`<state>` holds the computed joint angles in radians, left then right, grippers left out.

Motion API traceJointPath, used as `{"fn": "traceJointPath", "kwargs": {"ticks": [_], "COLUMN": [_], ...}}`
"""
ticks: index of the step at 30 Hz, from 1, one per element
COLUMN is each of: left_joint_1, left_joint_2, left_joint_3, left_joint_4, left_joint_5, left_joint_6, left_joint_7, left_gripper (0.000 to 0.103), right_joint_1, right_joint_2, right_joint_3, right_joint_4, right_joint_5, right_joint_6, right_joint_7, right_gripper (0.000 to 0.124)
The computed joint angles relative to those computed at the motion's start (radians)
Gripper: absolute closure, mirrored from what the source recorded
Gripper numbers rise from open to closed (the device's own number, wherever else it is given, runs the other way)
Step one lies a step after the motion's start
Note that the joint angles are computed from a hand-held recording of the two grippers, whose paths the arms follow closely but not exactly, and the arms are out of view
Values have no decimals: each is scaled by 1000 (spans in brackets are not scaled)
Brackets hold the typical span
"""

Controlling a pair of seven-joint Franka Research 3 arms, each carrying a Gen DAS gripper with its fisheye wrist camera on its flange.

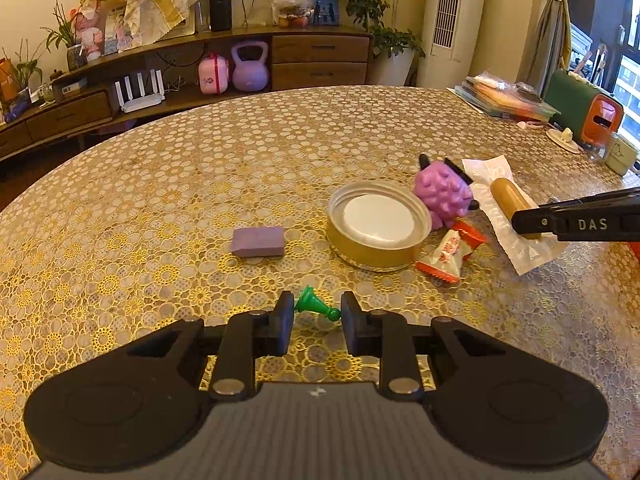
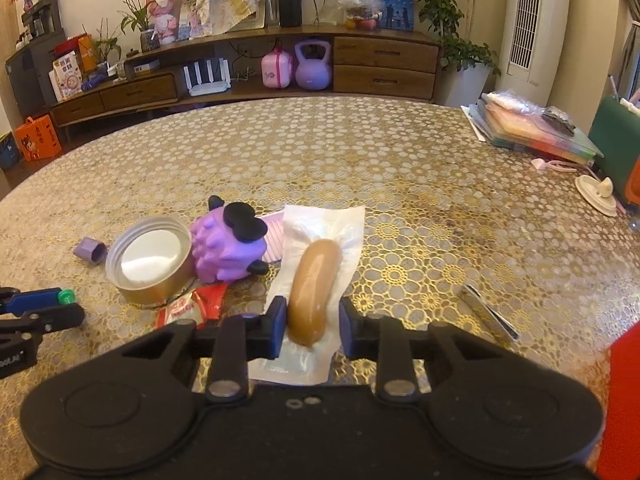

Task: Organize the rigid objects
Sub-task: 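Grasp the green cone piece with the left tool while the right tool grasps the sausage, then carry the green piece with the left tool while the right tool carries the sausage to the tin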

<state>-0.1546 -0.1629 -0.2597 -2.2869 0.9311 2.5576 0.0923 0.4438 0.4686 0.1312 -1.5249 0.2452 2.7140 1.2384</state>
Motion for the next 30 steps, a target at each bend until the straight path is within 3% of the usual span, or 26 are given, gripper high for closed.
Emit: {"fn": "traceJointPath", "kwargs": {"ticks": [13, 30], "left_joint_1": [-52, -192], "left_joint_2": [12, 168], "left_joint_3": [-33, -57], "left_joint_4": [83, 347], "left_joint_5": [-35, -29], "left_joint_6": [-47, -137], "left_joint_7": [55, 132], "left_gripper": [78, 78], "right_joint_1": [-86, -143], "right_joint_2": [-219, -457], "right_joint_3": [36, -37], "right_joint_4": [-236, -450], "right_joint_5": [172, 392], "right_joint_6": [24, 27], "right_joint_7": [-123, -273], "right_gripper": [98, 99]}}
